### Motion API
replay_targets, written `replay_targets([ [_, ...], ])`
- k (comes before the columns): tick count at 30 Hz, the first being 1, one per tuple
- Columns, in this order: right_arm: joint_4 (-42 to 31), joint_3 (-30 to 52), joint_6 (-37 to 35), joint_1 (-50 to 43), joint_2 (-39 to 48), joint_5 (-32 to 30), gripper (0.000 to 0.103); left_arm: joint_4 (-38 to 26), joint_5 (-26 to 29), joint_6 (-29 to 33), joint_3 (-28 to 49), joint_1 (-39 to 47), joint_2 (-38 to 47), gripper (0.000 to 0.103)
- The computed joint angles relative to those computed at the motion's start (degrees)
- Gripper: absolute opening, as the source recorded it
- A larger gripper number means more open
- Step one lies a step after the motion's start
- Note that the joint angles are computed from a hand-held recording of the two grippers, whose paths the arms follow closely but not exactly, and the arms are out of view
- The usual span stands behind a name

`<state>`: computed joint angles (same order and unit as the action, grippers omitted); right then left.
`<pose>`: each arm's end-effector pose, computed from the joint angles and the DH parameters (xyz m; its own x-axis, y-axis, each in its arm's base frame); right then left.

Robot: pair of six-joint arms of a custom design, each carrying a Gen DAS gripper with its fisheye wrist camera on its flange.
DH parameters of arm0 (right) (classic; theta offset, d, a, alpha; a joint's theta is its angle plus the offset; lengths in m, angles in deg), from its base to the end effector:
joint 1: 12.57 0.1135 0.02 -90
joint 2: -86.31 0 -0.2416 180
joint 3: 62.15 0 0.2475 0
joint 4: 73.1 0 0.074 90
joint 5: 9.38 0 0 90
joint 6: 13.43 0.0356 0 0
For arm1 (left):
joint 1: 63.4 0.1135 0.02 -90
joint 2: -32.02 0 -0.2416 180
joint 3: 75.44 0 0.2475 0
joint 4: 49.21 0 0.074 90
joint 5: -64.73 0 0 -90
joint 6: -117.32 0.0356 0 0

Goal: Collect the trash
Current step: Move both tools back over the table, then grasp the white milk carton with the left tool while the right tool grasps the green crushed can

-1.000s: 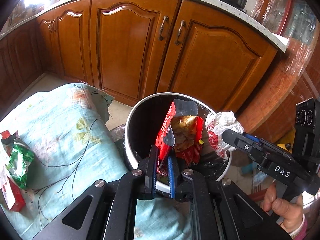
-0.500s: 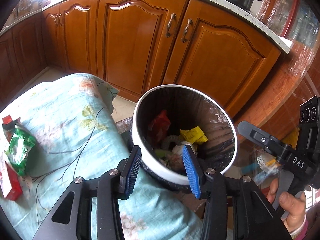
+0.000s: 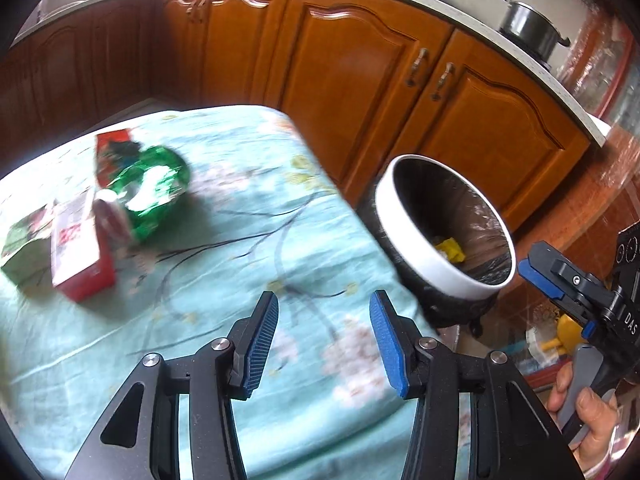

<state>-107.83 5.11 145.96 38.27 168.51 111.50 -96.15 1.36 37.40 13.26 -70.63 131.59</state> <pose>0.1998 0.2164 0.2094 -0.5960 0.5403 -0.5940 0.2902 0.8347 0.4680 0.3547 -0.0611 0.2155 -0.7654 0.2548 -0.5909 0.4909 0.8249 -0.2802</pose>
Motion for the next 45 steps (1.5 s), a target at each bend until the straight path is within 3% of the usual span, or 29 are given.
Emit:
replay_targets([
  [6, 2.6, 6.6, -1.5, 2.0, 8.2, -2.4, 0.091, -2.9, 1.7, 3.3, -2.1, 8.0, -3.1, 0.047],
  [16, 5.0, 18.9, -5.1, 2.7, 21.6, -8.2, 0.091, -8.0, 4.0, 7.3, 0.8, 19.3, -2.0, 0.048],
  [24, 3.8, 29.2, -10.0, 0.6, 30.0, -11.9, 0.091, -7.7, 3.5, 5.7, 4.9, 21.7, 1.3, 0.063],
  [33, 0.5, 44.4, -19.9, -5.2, 41.1, -16.7, 0.09, -6.7, -0.3, 1.9, 12.0, 18.3, 8.8, 0.07],
  [35, -1.7, 50.3, -22.4, -6.4, 45.0, -18.2, 0.086, -6.3, -1.1, 1.0, 14.0, 17.4, 10.9, 0.07],
  [42, -10.0, 73.9, -30.2, -9.3, 61.2, -23.2, 0.056, -5.4, -3.5, -1.6, 21.6, 15.0, 18.2, 0.07],
  [45, -13.7, 83.7, -32.0, -10.0, 67.7, -24.0, 0.055, -5.8, -4.1, -1.7, 24.6, 14.5, 21.2, 0.07],
])
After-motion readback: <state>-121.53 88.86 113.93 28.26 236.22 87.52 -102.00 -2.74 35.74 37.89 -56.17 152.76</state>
